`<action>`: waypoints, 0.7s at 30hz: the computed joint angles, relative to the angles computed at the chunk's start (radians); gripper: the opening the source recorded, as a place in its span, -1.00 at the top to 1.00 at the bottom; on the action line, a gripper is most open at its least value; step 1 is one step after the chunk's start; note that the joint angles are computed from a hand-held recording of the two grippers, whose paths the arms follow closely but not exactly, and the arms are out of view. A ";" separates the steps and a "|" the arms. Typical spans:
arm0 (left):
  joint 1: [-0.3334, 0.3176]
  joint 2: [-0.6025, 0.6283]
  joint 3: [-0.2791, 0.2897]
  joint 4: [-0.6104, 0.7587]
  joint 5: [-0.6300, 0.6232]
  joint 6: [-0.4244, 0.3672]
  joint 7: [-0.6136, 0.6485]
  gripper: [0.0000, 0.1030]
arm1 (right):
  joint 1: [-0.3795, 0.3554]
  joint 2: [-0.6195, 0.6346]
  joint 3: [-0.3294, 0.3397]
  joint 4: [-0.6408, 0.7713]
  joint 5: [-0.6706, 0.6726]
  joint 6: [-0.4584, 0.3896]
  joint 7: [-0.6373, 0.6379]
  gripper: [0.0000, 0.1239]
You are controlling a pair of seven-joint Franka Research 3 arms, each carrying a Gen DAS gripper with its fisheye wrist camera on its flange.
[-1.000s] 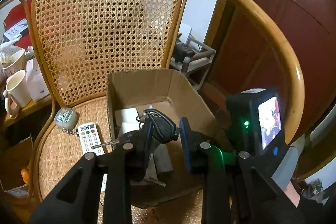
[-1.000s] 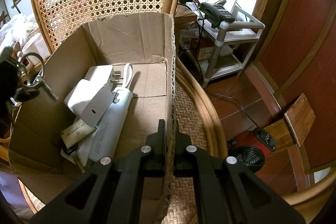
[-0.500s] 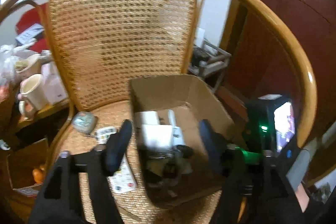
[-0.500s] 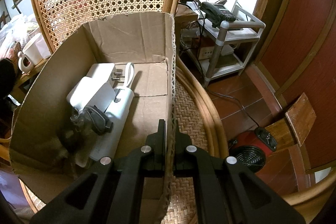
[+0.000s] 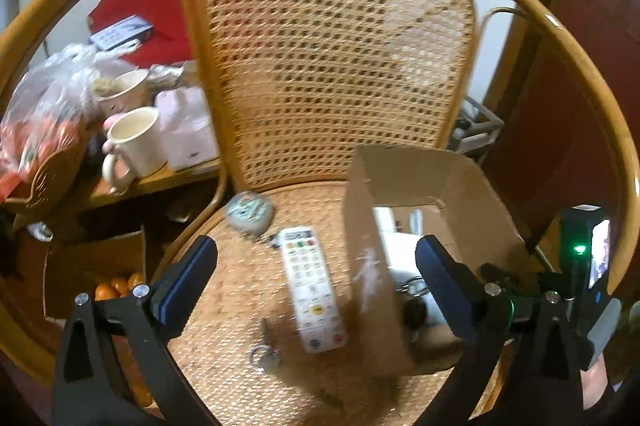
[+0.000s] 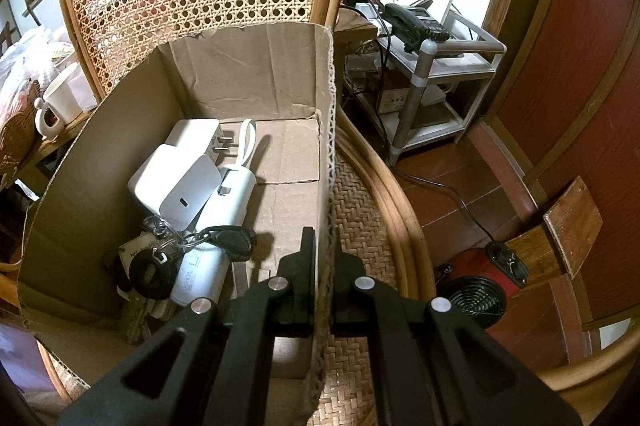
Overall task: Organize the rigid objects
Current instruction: 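Return the left gripper over the remaining key on the seat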
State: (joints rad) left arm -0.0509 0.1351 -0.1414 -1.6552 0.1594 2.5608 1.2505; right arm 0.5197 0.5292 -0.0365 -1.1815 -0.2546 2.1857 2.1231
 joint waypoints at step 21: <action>0.021 0.023 0.012 0.004 0.013 -0.328 0.033 -0.92 | 0.001 0.003 0.001 0.006 0.004 -0.003 0.000 0.91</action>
